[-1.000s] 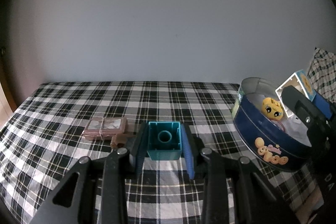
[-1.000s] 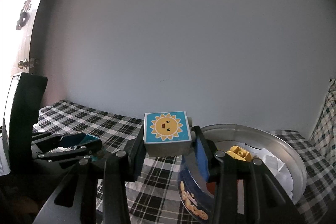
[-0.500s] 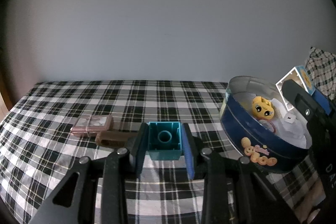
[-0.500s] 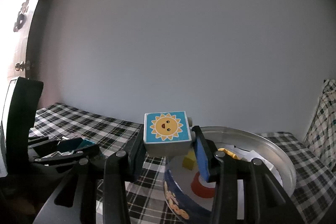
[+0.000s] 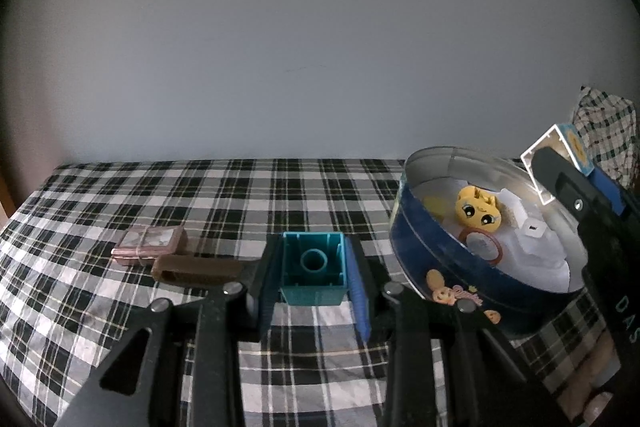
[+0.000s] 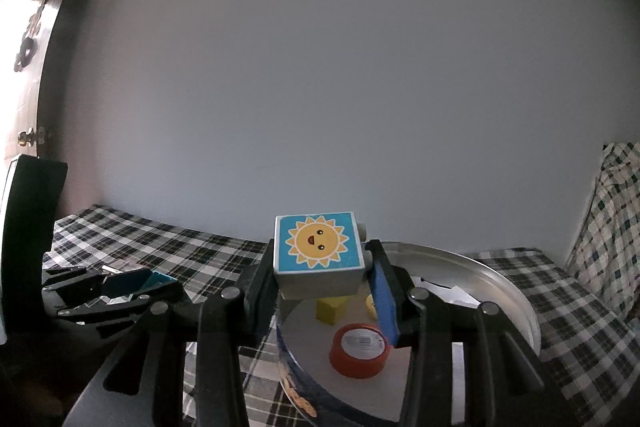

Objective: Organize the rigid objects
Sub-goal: 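Carry the teal brick and sun-printed block up toward the tin with both tools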

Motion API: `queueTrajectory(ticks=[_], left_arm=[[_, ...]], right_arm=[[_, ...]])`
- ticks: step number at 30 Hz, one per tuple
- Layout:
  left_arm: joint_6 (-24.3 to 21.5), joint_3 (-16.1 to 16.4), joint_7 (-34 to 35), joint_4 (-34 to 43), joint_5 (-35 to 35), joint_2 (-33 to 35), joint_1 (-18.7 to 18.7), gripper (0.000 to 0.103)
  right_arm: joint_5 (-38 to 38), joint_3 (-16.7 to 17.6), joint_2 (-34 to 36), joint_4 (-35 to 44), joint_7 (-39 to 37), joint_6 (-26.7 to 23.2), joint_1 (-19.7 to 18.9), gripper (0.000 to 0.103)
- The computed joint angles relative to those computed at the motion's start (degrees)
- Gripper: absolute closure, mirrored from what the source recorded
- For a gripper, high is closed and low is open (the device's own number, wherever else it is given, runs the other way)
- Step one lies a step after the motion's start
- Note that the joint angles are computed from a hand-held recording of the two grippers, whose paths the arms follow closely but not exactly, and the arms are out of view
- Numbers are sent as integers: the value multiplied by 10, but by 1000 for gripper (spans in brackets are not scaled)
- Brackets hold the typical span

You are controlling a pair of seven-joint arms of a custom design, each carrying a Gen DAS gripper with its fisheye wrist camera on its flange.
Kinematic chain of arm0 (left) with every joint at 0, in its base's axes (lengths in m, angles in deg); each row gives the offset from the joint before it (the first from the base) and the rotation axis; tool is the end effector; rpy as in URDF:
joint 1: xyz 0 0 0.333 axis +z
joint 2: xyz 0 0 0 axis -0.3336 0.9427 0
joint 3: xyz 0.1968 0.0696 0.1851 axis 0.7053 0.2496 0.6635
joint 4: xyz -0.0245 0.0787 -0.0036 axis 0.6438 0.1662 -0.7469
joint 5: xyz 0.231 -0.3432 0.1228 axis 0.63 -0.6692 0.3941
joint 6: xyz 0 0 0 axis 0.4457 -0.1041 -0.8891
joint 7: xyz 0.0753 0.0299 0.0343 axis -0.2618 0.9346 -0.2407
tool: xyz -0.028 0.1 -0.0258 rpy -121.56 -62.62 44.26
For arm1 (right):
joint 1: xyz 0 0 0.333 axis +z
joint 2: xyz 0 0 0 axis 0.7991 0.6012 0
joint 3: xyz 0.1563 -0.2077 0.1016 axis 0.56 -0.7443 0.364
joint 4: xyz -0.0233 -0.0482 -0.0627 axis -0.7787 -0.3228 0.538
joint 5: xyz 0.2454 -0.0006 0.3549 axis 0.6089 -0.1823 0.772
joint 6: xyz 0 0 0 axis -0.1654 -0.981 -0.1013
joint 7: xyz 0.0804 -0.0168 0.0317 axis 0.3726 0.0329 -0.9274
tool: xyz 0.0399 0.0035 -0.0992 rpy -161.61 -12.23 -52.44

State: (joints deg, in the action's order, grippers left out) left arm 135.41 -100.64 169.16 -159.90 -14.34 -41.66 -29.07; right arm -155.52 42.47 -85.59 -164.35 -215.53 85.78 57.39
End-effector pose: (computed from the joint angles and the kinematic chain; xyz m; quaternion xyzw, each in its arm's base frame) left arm 0.6349 -0.2356 0.5384 -0.4354 0.7590 -0.4414 0.1986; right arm 0.5448 0.1295 0.5404 -0.4585 0.6373 -0.5370 0.3085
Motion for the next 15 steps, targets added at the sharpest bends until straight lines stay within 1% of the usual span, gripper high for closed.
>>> queueTrajectory(ticks=[15], left_arm=[[-2,-8,6,14,-10,3,-10,73]], right_arm=[[0,0,-31,-25,8,0,-15,58]])
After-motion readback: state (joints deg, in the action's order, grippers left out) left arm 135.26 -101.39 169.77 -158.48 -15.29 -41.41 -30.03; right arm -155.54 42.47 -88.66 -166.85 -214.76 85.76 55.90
